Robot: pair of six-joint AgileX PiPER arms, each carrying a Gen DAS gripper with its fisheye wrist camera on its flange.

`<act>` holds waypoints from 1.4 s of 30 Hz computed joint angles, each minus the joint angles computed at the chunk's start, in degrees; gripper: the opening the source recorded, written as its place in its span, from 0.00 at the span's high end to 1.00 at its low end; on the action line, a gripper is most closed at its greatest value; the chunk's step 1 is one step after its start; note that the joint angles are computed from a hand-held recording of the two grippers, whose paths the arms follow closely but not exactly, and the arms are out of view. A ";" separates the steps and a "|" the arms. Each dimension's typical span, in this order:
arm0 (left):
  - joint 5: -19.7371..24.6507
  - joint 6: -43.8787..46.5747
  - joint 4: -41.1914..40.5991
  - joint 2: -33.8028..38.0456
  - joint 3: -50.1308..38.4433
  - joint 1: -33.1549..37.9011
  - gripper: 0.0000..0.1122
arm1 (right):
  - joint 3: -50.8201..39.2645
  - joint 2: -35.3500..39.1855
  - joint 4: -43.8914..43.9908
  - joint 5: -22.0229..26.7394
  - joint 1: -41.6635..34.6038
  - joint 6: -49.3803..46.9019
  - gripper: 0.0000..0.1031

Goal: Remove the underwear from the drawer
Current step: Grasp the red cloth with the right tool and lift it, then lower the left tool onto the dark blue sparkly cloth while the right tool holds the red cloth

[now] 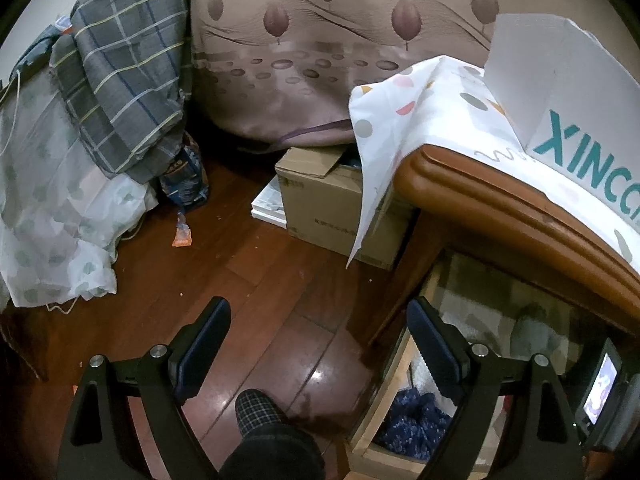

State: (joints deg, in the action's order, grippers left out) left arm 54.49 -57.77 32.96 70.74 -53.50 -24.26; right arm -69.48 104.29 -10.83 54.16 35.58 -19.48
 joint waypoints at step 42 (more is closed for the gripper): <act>6.37 33.59 -31.64 24.19 -10.75 -5.63 0.21 | 7.09 -40.90 -2.11 -3.88 -19.80 47.75 0.72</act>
